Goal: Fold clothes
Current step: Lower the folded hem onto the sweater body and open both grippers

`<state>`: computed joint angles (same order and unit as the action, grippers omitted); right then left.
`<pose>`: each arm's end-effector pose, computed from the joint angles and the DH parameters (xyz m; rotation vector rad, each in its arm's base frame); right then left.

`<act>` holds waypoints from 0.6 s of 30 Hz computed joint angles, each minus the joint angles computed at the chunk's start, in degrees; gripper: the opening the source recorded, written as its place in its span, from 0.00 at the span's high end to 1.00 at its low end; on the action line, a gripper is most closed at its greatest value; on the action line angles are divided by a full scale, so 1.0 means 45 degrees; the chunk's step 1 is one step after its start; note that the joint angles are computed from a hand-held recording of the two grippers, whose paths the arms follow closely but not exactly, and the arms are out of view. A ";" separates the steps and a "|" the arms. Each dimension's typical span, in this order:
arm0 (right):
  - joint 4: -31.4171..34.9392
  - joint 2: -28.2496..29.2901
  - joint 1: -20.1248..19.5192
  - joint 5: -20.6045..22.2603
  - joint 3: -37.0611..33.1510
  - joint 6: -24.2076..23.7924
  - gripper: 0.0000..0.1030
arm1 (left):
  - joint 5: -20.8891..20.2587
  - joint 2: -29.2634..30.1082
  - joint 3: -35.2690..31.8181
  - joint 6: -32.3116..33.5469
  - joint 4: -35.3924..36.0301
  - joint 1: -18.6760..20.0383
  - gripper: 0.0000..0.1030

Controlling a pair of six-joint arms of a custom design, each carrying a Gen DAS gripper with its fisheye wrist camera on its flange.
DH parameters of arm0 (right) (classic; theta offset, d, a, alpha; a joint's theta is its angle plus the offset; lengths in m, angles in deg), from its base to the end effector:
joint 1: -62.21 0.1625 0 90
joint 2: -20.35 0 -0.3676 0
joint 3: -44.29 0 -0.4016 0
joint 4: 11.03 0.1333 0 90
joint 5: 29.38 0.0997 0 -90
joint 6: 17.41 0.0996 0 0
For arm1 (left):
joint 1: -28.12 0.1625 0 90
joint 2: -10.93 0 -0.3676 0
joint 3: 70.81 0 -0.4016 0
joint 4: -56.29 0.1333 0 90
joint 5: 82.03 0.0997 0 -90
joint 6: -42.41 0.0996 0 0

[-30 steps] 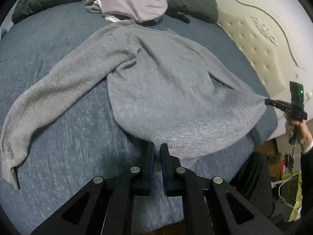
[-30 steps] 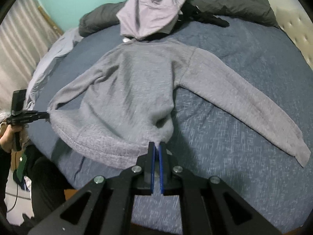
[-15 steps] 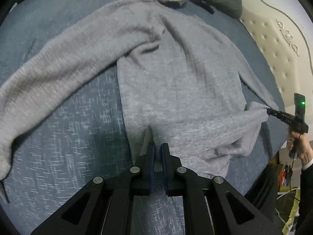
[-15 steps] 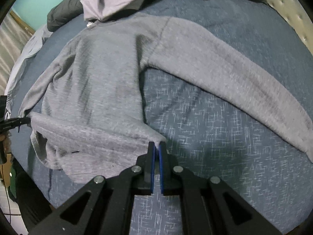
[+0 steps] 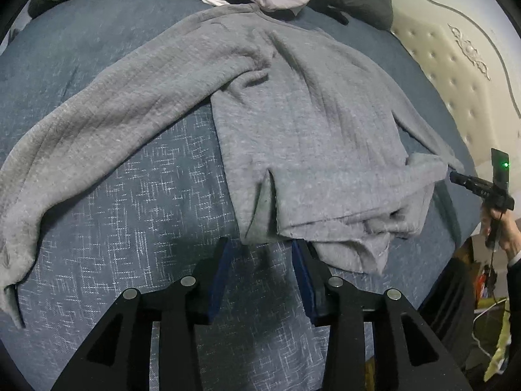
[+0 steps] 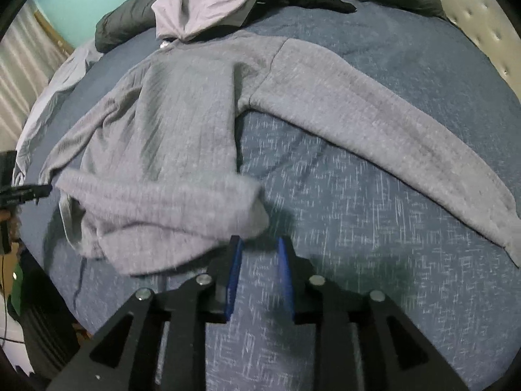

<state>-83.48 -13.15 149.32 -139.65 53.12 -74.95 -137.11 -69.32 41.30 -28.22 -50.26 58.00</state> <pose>0.0592 -0.7860 0.4527 1.2453 -2.4773 -0.1004 -0.3196 -0.4031 0.2077 -0.1281 2.5874 -0.5951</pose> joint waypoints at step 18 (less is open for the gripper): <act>-0.4981 -0.2769 0.0259 -0.0757 0.6674 -0.0925 0.71 | 0.0314 0.1499 -0.0559 0.0881 -0.0579 0.0521 0.60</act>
<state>-105.89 -25.61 150.49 -143.06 83.15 -79.12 -135.70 -62.57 38.78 -24.25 -52.87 60.35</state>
